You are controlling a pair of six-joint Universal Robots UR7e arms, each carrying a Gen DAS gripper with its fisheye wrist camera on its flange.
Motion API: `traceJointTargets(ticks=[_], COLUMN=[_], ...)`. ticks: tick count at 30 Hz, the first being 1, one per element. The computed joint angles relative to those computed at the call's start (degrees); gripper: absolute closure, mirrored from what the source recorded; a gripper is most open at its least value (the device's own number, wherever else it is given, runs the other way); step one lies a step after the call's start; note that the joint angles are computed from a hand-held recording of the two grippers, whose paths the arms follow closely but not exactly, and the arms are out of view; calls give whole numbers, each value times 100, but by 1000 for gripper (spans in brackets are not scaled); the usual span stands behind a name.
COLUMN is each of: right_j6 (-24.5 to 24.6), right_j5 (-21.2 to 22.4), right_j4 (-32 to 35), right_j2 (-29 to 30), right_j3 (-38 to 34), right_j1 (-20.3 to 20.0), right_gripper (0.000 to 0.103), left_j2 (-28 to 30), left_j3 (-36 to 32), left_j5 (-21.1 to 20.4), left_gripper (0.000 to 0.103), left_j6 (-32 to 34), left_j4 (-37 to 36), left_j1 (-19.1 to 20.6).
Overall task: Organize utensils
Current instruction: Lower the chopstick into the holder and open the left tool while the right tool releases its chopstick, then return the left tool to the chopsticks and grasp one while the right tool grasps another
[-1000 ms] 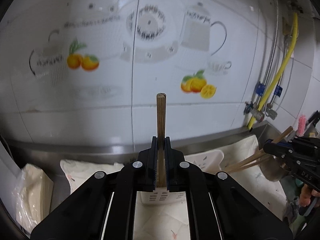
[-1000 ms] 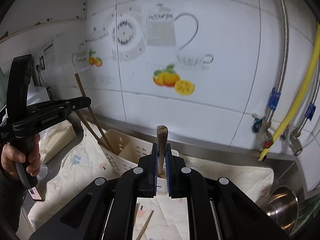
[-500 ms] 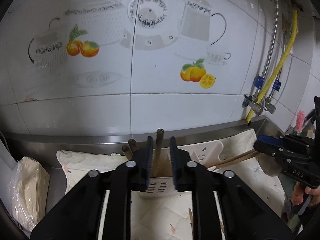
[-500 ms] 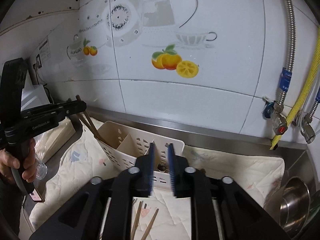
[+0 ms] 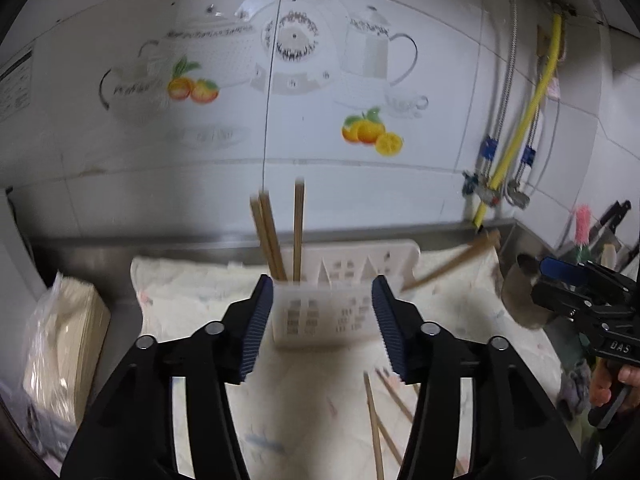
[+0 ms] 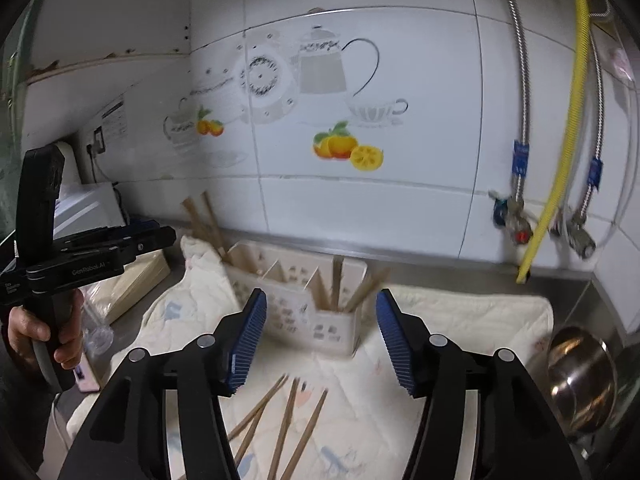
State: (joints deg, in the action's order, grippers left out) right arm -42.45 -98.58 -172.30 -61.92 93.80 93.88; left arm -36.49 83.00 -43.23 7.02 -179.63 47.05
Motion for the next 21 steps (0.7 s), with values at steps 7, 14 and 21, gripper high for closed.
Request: traceJointTargets(ticks=[7,14,21], right_j6=[19,92,365], right_j5=[-70,-246,-408], right_j4=[-389,-774,-899], right_j2=[-303,-420,-395], right_j3=[983,1812,2283], right_j1=[-273,-565,-787], right_gripper=[41,41,47], left_j2=[-184,-268,-326], left_j3=[997,1628,2054], left_j5=[313,388,491], left_gripper=[43,42,39], left_j6=[-370,-963,-1322], left_j4=[-274,-363,-345], left_j1=[-103,-114,-151])
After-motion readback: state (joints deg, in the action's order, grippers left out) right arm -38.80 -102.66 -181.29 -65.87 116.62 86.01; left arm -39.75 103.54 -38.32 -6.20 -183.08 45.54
